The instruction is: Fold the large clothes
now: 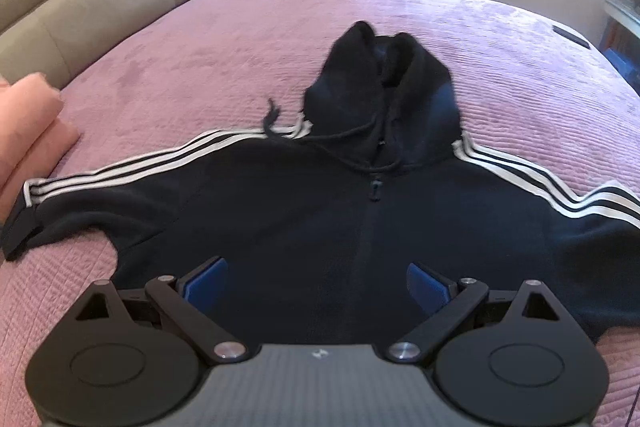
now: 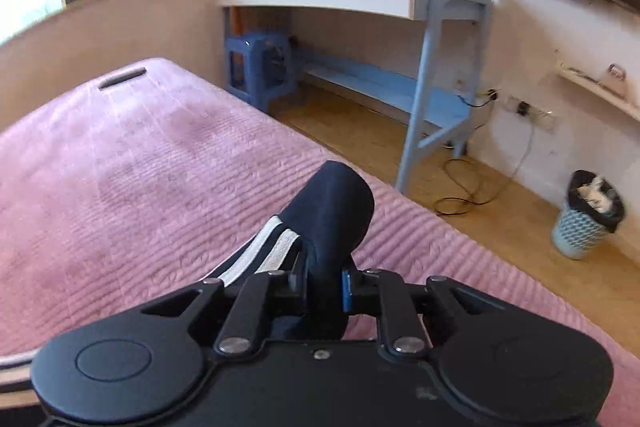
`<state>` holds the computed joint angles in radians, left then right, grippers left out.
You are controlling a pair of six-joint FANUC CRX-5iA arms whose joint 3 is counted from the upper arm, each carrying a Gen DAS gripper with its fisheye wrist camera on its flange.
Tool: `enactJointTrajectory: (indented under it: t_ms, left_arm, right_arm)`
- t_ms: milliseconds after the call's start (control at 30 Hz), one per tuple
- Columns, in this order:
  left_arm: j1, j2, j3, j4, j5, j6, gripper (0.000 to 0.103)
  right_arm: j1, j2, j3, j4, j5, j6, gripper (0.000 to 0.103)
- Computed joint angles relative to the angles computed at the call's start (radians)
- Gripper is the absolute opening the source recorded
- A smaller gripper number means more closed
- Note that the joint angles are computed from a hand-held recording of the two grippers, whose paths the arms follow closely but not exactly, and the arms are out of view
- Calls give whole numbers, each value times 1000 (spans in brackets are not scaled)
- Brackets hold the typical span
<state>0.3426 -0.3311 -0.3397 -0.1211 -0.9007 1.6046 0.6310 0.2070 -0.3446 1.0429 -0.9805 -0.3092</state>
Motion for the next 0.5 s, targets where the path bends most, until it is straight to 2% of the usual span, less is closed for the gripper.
enactJointTrajectory:
  t_ms: [133,233,300,500]
  left_arm:
    - [122,-46,-53,87,32,-137,98]
    - [236,-65,-81,186,37,-276,98]
    - [332,-73,-102,290,30,-411,98]
    - [537,-34,-109,498,14,-744,98]
  right_arm:
    - [117,14,78,78,-61,-5,19]
    - [231,52,178,120,-90,18,19]
    - [314,101,270,136,-90,34,19]
    - [496,371,674,107,-37,182,19]
